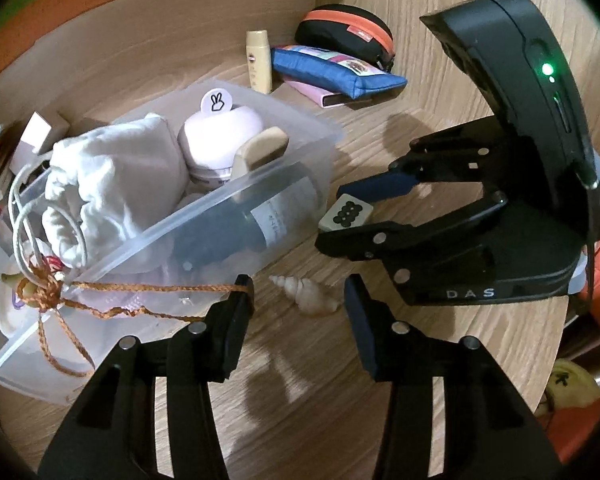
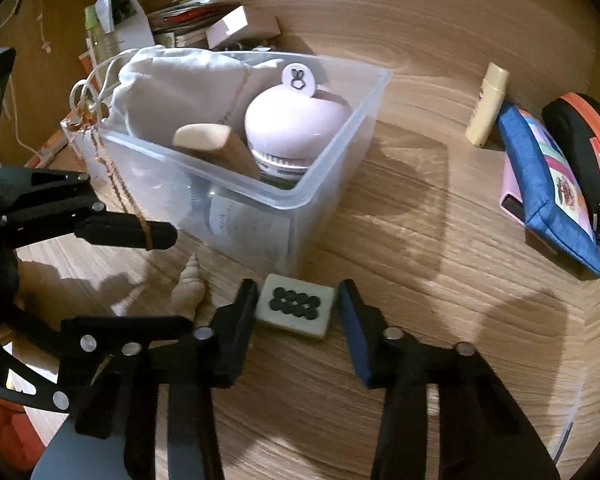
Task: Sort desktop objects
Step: 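Grasp the white domino tile with the right tool while the left tool grasps the seashell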
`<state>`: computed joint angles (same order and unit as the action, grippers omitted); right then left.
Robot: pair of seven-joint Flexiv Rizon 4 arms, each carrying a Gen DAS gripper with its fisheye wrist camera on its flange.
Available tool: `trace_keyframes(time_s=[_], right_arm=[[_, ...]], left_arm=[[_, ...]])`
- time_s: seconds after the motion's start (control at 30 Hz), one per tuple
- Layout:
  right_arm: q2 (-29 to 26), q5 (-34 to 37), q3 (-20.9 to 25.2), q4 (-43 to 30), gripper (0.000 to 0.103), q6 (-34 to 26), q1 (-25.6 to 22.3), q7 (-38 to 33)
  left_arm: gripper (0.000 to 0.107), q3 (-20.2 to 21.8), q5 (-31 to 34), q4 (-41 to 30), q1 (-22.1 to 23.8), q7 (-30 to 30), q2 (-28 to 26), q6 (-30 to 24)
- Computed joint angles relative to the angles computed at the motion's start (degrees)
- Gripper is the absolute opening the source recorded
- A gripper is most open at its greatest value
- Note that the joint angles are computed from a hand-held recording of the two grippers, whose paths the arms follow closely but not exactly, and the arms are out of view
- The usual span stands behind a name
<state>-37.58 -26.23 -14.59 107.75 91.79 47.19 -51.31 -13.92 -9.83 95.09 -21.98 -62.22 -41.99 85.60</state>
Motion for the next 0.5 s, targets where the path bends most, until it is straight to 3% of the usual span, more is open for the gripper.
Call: trace_keyframes(time_s=[0.2,0.4,0.5], right_arm=[[-0.1,0.2,1.0,-0.3,0.035,0.1,-0.7,-0.4],[0.0,0.8,2.3,-0.3,0.035,0.6,-1.8,-1.0],[-0.1,1.3,3.1,-0.4,0.035,1.0,-2.5,-1.6]], left_arm=[[0.047,-1.5,0.2,3.2,1.9,0.2,2.1,3.8],[0.047,-8.6,0.0,9.9,10.0,1.5,6.4,7.9],[0.047,-5.8,0.8,11.9,9.0,0.2,8.5,10.4]])
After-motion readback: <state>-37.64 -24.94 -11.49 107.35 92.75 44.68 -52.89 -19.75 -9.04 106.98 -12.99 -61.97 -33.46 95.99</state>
